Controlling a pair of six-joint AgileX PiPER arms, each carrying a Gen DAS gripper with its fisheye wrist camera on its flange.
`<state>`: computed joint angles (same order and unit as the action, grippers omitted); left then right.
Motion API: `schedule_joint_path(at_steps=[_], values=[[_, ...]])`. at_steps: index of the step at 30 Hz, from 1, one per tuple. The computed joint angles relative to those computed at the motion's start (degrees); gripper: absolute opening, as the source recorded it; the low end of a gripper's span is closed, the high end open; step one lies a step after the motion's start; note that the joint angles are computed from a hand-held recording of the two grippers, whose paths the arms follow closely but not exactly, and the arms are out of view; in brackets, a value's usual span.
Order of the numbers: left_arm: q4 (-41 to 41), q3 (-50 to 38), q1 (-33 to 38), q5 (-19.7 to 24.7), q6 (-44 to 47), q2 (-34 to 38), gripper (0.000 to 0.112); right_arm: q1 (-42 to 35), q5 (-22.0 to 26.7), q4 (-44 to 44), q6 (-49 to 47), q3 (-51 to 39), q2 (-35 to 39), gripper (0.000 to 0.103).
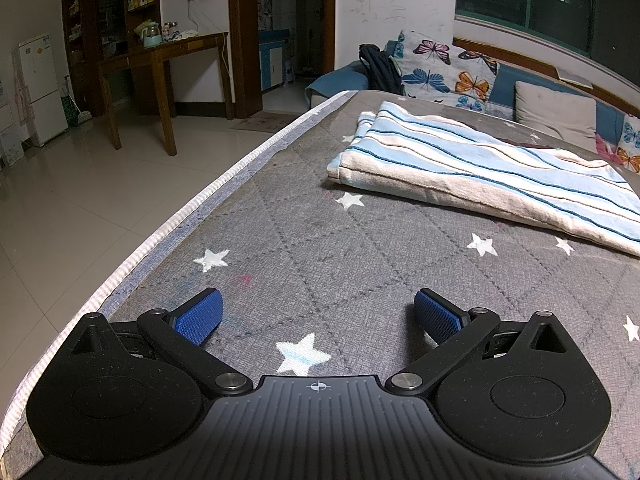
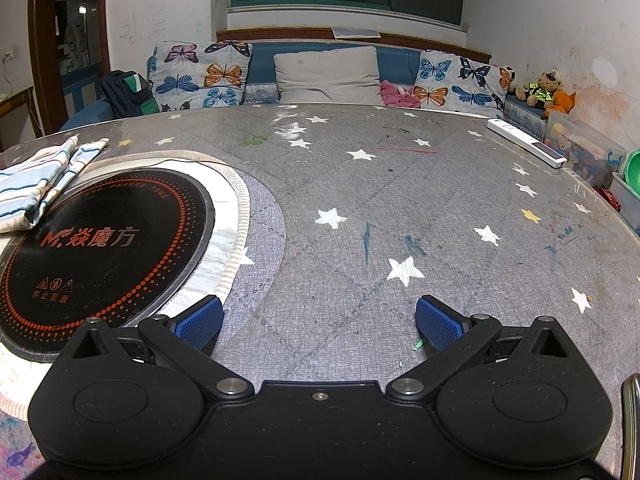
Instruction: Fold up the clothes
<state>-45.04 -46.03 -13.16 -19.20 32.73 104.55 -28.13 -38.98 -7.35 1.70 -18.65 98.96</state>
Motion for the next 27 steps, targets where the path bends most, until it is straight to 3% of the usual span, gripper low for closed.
schedule_joint_path(at_steps=[27], values=[[-0.19, 0.01, -0.04, 0.01, 0.17, -0.04, 0.103, 0.08, -0.27, 0.14, -0.09, -0.04, 0.31, 0.103]])
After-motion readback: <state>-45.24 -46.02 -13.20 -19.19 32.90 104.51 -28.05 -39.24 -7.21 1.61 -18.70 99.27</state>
